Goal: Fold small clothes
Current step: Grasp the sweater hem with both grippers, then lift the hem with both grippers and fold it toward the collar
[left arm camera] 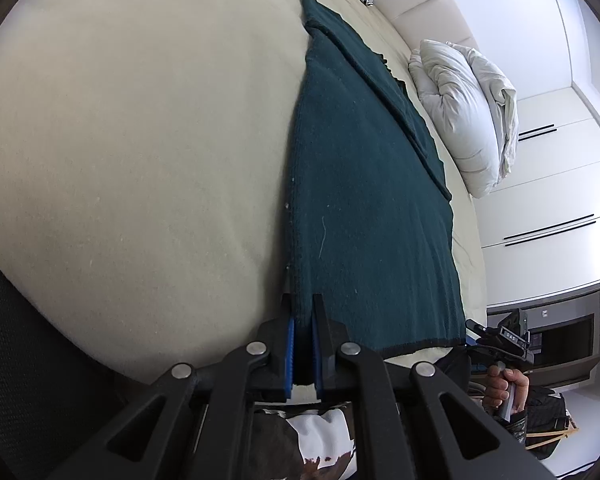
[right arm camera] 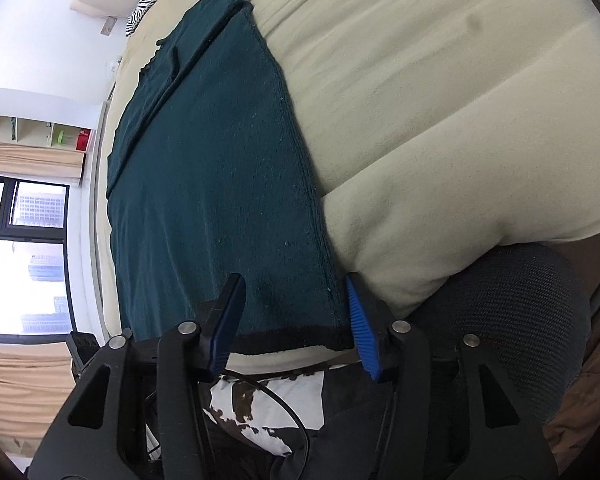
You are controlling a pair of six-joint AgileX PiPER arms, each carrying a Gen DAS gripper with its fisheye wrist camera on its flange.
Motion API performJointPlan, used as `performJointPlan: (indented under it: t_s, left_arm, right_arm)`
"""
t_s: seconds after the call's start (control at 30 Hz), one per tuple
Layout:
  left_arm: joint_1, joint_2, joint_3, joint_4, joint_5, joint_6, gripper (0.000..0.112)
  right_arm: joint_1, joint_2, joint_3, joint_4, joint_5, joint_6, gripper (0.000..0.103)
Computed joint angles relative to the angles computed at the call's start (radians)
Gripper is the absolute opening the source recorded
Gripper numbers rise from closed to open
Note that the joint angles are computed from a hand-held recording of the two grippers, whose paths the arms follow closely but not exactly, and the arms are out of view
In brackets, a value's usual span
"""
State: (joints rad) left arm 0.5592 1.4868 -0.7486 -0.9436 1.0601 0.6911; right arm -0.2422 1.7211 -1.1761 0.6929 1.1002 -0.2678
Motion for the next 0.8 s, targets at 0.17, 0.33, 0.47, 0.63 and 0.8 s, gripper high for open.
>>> performJointPlan:
  t_s: [0.17, 0.33, 0.47, 0.63, 0.8]
  left_arm:
    - [-0.004, 0.006, -0.004, 0.006, 0.004, -0.004, 0.008]
    - [-0.015, -0.006, -0.005, 0.016, -0.006, -0.012, 0.008]
    - [-0.024, -0.011, -0.003, 0.016, -0.010, -0.018, 0.007]
    - [-0.023, -0.011, -0.002, 0.013, -0.003, -0.022, 0.007]
    - [-0.012, -0.029, 0.001, 0.028, 0.001, -0.018, 0.007]
  right_arm:
    - [-0.019, 0.010, 0.013, 0.032, 0.006, -0.031, 0.039]
    - [-0.039, 0.024, 0.012, 0.059, 0.037, -0.050, 0.037]
    - [-0.061, 0.022, 0.031, 0.076, 0.039, -0.069, 0.028]
    - [-0.083, 0.018, 0.058, 0.095, 0.041, -0.103, 0.018]
    - [-0.087, 0.003, 0.099, 0.130, 0.022, -0.150, 0.009]
